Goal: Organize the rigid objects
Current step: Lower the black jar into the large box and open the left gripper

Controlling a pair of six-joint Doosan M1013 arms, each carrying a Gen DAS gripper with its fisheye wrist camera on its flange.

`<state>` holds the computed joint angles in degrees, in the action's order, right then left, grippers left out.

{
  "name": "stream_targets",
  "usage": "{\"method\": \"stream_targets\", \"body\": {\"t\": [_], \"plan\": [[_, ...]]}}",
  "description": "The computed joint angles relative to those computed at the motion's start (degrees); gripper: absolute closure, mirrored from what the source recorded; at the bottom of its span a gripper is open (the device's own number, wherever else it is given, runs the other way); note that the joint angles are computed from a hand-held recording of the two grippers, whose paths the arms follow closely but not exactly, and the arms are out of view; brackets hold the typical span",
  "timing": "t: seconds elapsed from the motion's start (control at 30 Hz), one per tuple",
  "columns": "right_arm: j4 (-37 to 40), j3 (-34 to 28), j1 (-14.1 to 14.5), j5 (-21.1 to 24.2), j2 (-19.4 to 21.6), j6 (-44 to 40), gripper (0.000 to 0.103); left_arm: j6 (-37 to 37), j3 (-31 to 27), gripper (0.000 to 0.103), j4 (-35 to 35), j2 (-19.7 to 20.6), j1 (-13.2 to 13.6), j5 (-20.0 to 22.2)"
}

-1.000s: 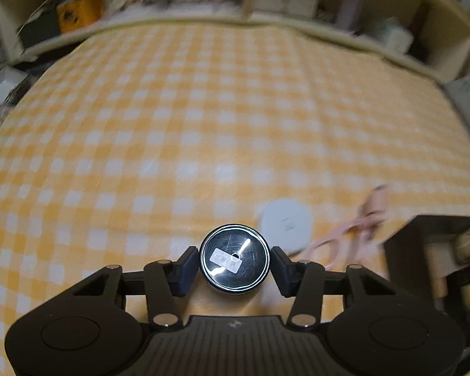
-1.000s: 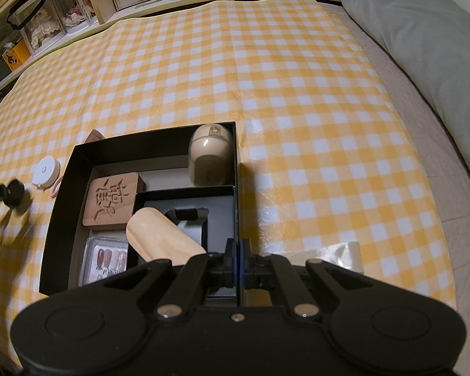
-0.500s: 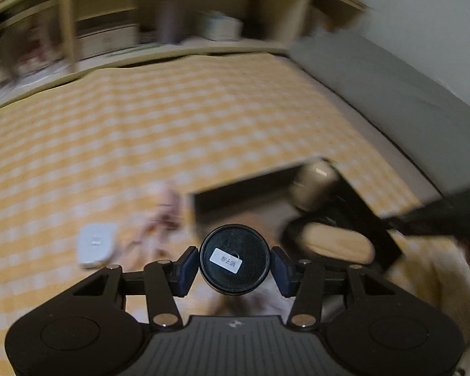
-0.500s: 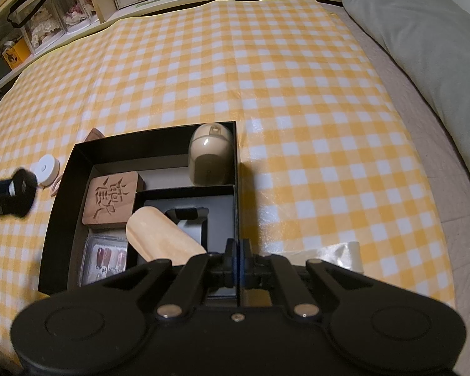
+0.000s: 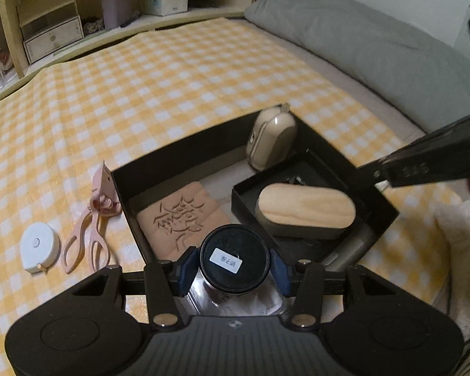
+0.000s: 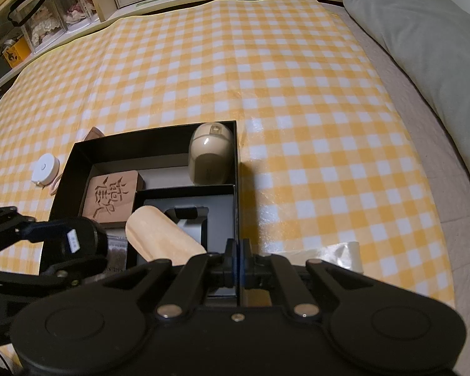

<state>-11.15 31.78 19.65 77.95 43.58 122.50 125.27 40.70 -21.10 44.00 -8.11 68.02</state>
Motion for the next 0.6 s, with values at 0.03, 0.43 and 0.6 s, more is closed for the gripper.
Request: {"method": "stream_targets", "body": {"t": [0.03,0.43,0.6], "plan": [[0.0,0.1,0.0,0.0,-0.1,0.0,0.101,0.3,0.1,0.052,0.3,0.1,-0.1,0.1],[0.1,0.4,0.0,-0.1,-0.2,-0.1,0.101,0.9,0.0,0.045,0.6,0.3,-0.1,0.7],[0.1,0.5,0.0,-0.2,-0.2,0.0,0.101,0.8,0.0,0.037,0.0,0.1,0.0,1.1]]}}
